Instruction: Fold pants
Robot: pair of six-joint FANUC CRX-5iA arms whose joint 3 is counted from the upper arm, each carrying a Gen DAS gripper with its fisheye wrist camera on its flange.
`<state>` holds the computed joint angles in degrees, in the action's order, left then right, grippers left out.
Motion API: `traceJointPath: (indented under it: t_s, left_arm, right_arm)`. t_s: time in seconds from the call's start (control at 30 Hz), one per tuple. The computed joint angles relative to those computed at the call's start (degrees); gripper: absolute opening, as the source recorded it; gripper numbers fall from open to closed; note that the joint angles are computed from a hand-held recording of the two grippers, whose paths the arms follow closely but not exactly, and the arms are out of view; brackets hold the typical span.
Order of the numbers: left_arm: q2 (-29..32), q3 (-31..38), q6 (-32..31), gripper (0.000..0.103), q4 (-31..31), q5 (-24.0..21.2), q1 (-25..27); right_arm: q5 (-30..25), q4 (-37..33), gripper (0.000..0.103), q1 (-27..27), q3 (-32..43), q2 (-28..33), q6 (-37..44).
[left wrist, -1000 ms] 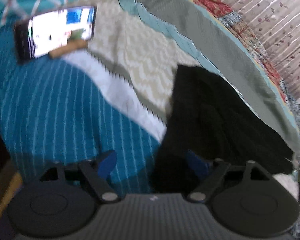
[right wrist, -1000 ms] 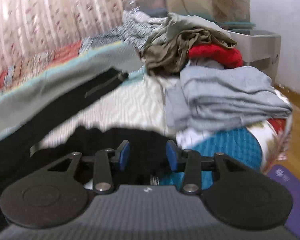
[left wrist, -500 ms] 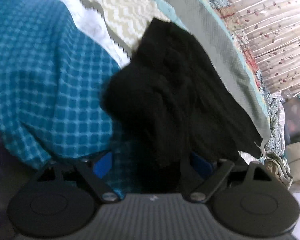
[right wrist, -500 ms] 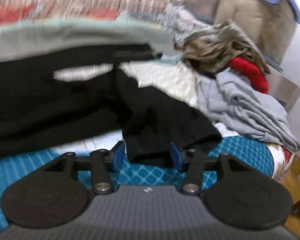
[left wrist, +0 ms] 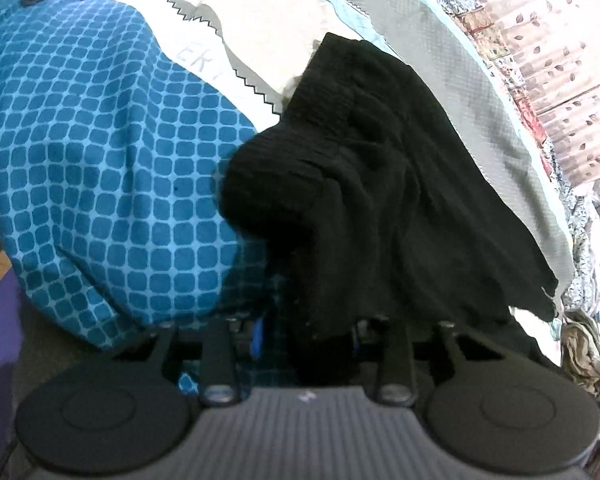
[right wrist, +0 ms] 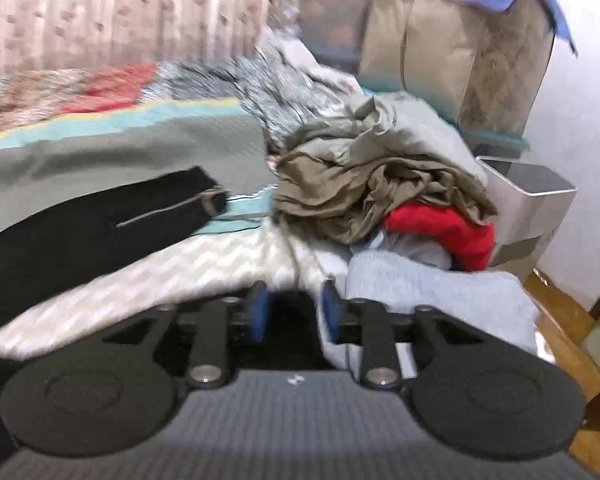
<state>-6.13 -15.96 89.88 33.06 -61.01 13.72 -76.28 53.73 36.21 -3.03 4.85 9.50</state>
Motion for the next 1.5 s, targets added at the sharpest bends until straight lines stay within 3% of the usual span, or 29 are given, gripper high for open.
traceJointPath:
  t_s: [0.1,0.17,0.3,0.47,0.53,0.63,0.67,0.7,0.8,0.93,1.03,1.17,1.23,1.3,1.33,1.37,1.4,1.5]
  left_arm:
    - [-1.31,-0.26,1.1,0.041,-0.51,0.45,-0.11]
    - [-1.98,-0.57,0.57,0.047,-0.79,0.18,0.48]
    - [-0.64,0.76,1.4,0.058,-1.76,-2.02,0.51]
    - [1.3,2.04,3.9,0.064,-2.32,-1.58,-1.1]
    - [1.42,2.48,4.28,0.059,-3.18,-1.23,-1.66]
    - [1.25,2.77,5.58,0.039,-4.64,-1.23,-1.59]
    - [0.94,2.03,5.35,0.029,-3.42,-1.11,-0.97]
    - [0.49,1.15,4.19,0.018,-1.82,-1.24,-0.13]
    - [-0.33,0.67,2.12,0.007,1.35,-1.8,1.14]
    - [-0.93,1.8,0.32,0.007,4.48,-4.04,2.92]
    - [-0.62,3.55,-1.52,0.007,3.37,-6.65,3.43]
    - [1.06,4.71,0.15,0.007,-1.93,-8.48,1.71]
    - [1.25,4.42,0.14,0.01,-3.89,-8.56,0.8]
    - [1.27,5.45,0.54,0.034,-6.36,-9.01,0.13]
    - [1.34,6.43,1.13,0.041,-7.59,-9.79,0.09]
    - [1.17,6.67,0.05,0.046,-7.05,-10.33,0.65]
    - [0.78,6.4,-2.1,0.045,-5.37,-10.87,1.7]
    - [-1.61,4.79,-9.64,0.046,0.08,-11.81,5.76]
  right_arm:
    - [-0.22,-0.19,0.049,-2.71,-0.84,-0.33,-10.14]
    - [4.16,0.16,0.049,-1.94,-7.48,-6.11,-20.75]
    - [5.25,1.58,0.05,4.37,-18.53,-14.7,-32.97]
    - [5.77,2.26,0.05,11.32,-26.73,-20.14,-45.61]
    - [6.37,0.06,0.05,11.06,-26.1,-19.11,-46.32]
    - [9.25,-2.46,0.047,8.88,-24.98,-17.37,-46.76]
    - [10.89,-2.35,0.023,8.24,-25.28,-17.15,-47.82]
    - [12.42,-2.3,0.007,7.37,-25.12,-16.83,-47.57]
    - [5.72,0.75,0.005,8.83,-21.24,-14.38,-45.3]
    - [-5.77,6.8,0.005,12.91,-18.26,-14.3,-42.32]
    - [-12.06,4.53,0.005,16.32,-17.45,-15.3,-40.13]
    - [-16.26,-4.28,0.005,18.63,-18.1,-15.45,-40.37]
    - [-17.35,-9.76,0.006,19.08,-18.42,-15.13,-42.76]
    - [-17.25,-12.05,0.008,19.99,-19.44,-15.42,-44.51]
    - [-17.7,-11.34,0.02,20.48,-19.65,-15.19,-44.92]
    - [-19.31,-11.54,0.043,20.96,-18.67,-14.83,-45.01]
    - [-21.34,-11.42,0.053,21.59,-17.83,-14.52,-45.81]
    - [-29.52,-8.65,0.055,24.83,-16.6,-13.34,-50.69]
